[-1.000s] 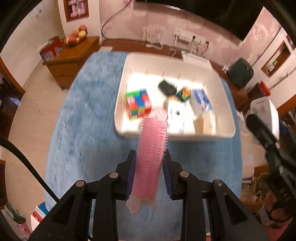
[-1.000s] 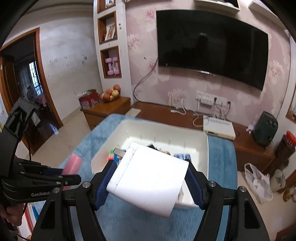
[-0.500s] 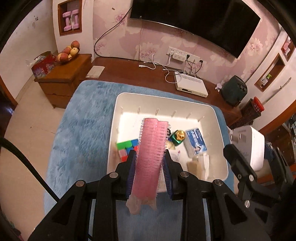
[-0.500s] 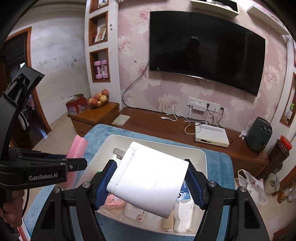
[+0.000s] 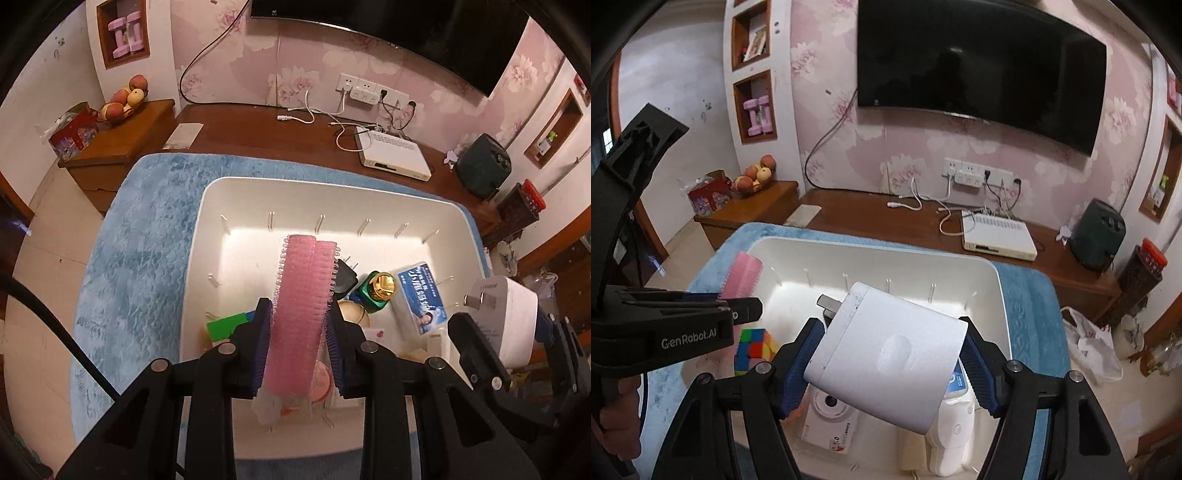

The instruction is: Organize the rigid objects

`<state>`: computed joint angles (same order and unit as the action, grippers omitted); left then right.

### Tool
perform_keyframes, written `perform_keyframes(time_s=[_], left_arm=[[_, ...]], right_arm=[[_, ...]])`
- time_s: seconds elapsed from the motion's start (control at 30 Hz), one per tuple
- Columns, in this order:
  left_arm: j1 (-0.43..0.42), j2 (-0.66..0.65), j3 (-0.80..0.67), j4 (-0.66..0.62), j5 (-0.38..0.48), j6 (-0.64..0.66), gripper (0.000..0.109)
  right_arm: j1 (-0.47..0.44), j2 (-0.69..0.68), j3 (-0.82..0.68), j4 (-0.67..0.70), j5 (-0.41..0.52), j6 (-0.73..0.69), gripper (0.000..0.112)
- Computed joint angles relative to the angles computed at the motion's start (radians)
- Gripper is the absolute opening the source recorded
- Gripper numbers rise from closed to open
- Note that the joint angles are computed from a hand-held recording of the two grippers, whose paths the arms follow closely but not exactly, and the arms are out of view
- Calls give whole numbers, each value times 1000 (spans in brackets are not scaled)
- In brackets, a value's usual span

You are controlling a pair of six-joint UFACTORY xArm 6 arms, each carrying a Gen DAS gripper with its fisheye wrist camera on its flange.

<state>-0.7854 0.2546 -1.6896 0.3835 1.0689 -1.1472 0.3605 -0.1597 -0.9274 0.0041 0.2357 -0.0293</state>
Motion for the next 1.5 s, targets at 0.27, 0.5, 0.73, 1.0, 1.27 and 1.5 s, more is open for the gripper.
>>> perform_keyframes(time_s=[0.27,0.5,0.73,1.0,1.27,1.5], left_arm=[[-12,84,-102,6,64,11,33],[-30,139,-187,25,138,-8,38],[-61,162,-240,76,207,-66,73],[-118,184,-291,97,292,-123,80],[-198,172,-288,127,350,-187,82],[-273,99,-212,142,425,-222,82]], right_arm=[[-24,33,2,45,25,-33,73],[-34,5,26,219,-34,-167,74],[-40,-50,54,424,-12,-358,77],[-62,-138,113,544,39,-493,81],[-115,-245,193,694,133,-645,81],[-204,-300,194,622,351,-599,84]])
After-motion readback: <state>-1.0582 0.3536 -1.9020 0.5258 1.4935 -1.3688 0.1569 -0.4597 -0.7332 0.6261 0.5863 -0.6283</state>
